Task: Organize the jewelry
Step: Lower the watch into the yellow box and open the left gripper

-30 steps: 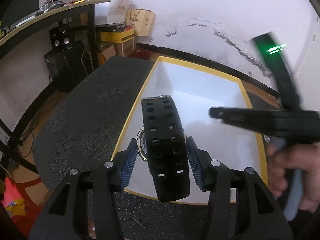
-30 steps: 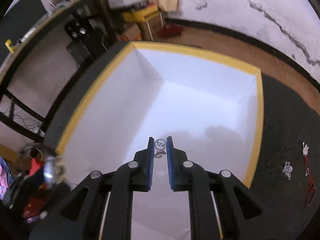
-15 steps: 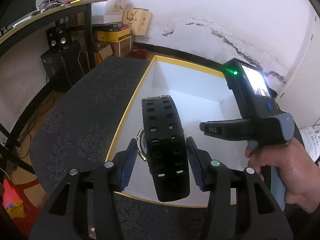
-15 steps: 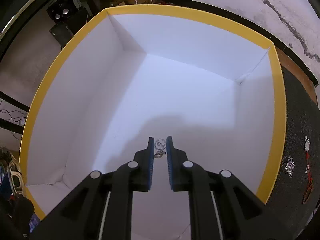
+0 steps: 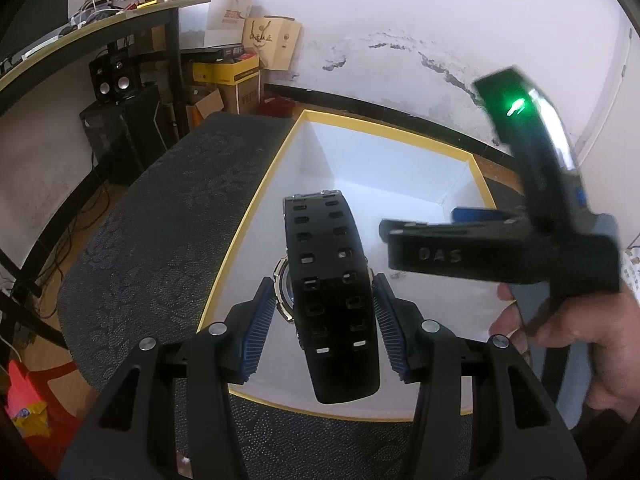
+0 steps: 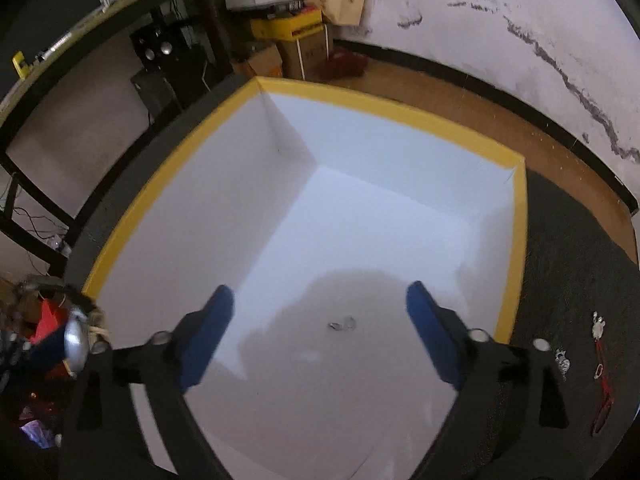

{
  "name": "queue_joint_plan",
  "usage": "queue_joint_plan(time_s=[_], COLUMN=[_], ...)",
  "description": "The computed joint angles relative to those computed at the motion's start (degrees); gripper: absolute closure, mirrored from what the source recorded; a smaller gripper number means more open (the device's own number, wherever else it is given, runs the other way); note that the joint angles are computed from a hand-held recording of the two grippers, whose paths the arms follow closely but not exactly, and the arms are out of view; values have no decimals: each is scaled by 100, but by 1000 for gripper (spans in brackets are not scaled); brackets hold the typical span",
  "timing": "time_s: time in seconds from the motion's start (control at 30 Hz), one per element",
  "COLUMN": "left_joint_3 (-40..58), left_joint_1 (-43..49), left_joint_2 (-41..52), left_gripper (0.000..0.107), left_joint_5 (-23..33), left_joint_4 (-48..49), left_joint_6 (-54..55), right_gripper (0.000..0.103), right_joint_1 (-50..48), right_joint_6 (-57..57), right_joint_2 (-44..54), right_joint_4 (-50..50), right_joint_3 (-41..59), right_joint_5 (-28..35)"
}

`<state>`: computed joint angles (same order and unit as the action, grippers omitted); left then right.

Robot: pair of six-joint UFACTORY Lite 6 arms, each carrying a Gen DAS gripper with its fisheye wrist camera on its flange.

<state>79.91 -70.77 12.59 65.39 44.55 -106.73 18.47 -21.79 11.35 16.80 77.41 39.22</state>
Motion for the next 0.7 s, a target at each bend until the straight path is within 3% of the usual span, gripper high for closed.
queue_joint_plan(time_s=[0.27,0.7], left_joint_3=[100,773], left_joint_1=[42,152], left_joint_2=[69,654], left_gripper=[57,57], left_joint_5=[12,12], left_joint_4=[-24,-81], left_joint_6=[79,450], right_gripper=[7,7], right_joint_1=[-541,-3453], right_joint_6=[-381,-3496], right_joint_2=[-948,-2679], right_joint_4=[215,2101], right_joint_3=[-333,-1582], right_joint_5=[108,1099])
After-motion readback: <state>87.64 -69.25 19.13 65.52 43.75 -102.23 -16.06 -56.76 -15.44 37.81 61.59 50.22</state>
